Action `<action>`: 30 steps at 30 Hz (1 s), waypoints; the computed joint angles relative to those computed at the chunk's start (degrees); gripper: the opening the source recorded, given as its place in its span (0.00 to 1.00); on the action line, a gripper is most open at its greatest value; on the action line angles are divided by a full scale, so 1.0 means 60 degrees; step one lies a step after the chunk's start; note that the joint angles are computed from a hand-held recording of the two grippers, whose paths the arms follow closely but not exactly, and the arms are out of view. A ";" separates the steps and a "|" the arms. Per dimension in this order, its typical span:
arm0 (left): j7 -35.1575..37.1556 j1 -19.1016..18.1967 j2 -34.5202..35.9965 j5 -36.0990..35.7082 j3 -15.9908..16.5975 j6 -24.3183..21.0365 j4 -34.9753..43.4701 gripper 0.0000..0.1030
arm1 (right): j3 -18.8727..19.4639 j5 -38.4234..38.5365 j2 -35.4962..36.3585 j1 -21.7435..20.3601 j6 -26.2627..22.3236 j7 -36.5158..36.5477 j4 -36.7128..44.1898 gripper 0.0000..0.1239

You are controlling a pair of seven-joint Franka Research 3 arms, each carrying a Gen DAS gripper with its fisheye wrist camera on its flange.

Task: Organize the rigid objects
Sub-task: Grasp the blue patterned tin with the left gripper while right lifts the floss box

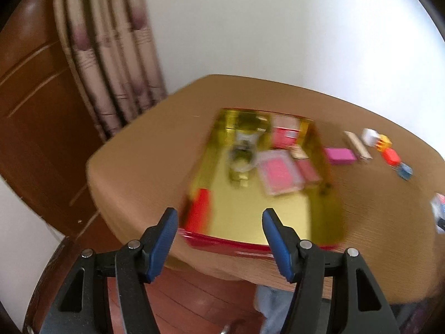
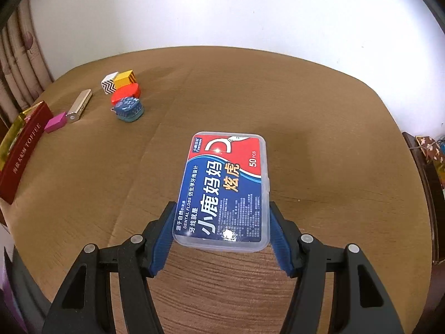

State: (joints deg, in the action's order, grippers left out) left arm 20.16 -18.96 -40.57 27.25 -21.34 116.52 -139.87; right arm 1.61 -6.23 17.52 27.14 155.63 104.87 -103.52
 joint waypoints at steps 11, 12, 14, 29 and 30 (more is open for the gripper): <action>0.2015 -0.0440 0.3304 -0.0666 0.0285 0.2262 0.2633 0.63 | 0.0274 0.1087 -0.0263 -0.0419 0.1033 -0.0894 -0.0793 0.48; 0.2244 -0.0498 0.3779 -0.0899 0.0347 0.2602 0.2974 0.63 | 0.0363 0.1301 -0.0223 -0.0501 0.1041 -0.1084 -0.0750 0.48; 0.2545 -0.0530 0.4636 -0.1187 0.0368 0.2877 0.3647 0.63 | 0.0535 0.1789 -0.0234 -0.0679 0.1063 -0.1492 -0.0748 0.49; 0.3708 -0.1787 1.0688 -0.0675 0.0942 0.0614 1.0390 0.63 | 0.0821 0.3702 -0.0119 -0.1004 0.1422 -0.2792 -0.0673 0.49; 0.3816 -0.1913 1.1007 -0.0631 0.1021 0.0358 1.0831 0.63 | 0.0876 0.3829 -0.0114 -0.1054 0.1438 -0.2923 -0.0673 0.49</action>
